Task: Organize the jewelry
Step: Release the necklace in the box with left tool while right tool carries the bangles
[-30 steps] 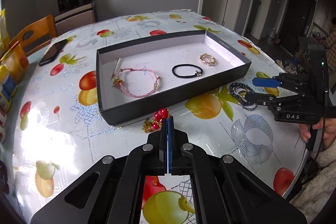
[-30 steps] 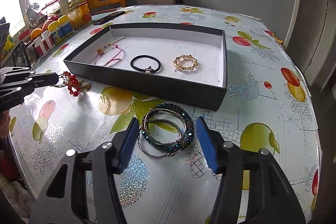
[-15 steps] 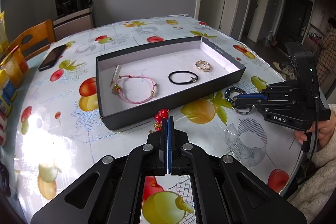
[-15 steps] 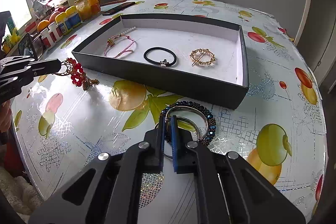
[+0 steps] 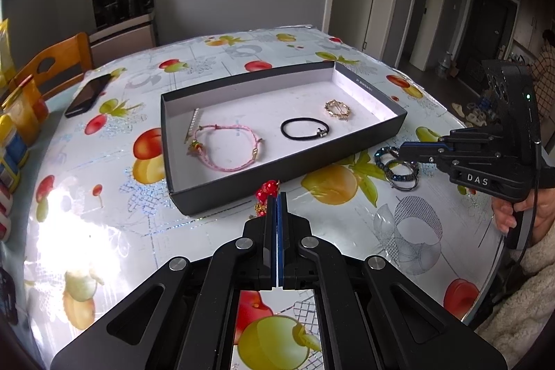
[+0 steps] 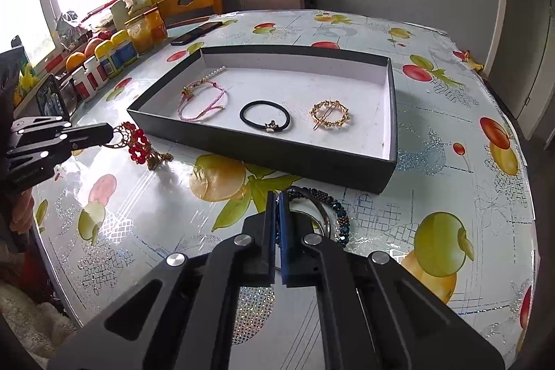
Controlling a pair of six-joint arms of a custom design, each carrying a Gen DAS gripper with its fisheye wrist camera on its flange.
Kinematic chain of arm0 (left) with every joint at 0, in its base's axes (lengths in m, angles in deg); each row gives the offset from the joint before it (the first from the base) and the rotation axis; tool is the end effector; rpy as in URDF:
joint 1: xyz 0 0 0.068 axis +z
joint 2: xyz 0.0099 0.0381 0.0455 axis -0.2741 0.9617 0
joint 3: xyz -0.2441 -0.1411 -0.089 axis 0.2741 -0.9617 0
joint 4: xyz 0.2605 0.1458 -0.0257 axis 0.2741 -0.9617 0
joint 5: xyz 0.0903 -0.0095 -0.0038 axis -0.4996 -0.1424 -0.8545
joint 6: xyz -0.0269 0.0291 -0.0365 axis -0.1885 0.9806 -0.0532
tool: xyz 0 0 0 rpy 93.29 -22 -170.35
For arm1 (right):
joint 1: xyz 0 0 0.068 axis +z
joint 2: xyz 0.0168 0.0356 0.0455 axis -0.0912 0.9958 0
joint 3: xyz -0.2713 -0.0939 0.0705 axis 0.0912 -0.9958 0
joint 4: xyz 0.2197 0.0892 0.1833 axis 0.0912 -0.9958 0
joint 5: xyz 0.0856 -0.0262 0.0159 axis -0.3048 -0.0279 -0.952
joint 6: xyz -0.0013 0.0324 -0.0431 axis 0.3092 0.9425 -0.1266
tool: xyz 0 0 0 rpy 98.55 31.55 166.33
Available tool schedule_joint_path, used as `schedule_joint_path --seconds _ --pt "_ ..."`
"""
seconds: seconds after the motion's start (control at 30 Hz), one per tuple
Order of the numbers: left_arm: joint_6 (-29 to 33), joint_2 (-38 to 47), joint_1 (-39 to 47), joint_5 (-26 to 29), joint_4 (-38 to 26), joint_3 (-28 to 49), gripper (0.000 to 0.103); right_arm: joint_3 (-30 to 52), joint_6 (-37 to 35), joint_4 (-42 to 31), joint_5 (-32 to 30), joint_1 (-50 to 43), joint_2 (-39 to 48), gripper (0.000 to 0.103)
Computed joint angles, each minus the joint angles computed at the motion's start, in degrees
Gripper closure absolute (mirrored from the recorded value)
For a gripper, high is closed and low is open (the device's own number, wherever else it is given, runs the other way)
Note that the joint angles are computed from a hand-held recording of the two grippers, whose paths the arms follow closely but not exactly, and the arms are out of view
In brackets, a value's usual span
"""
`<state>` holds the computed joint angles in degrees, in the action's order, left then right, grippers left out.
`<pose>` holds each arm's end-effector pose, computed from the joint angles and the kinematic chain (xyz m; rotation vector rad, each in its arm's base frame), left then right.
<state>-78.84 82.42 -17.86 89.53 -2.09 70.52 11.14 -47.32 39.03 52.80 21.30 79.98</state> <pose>0.2513 -0.0119 0.2101 0.1277 2.3560 -0.1108 0.3248 0.1710 0.1744 -0.7674 2.2961 0.4371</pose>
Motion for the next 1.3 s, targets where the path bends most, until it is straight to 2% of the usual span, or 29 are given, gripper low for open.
schedule_joint_path --seconds 0.57,0.8,0.97,1.3 --pt "1.2 -2.8 0.2 0.7 -2.2 2.2 0.103 2.4 1.2 -1.5 -3.2 -1.1 -3.9 0.102" --pt "3.5 0.0 -0.3 1.6 -2.6 7.8 0.103 5.3 0.8 -1.4 -2.6 -0.4 -2.5 0.102" --pt "5.6 7.3 0.0 2.2 -1.5 14.8 0.103 9.2 1.2 -1.0 -2.8 -0.7 0.9 0.102" --pt "7.2 29.4 0.0 2.3 -0.9 30.6 0.103 19.8 3.5 1.8 0.7 -0.5 12.9 0.102"
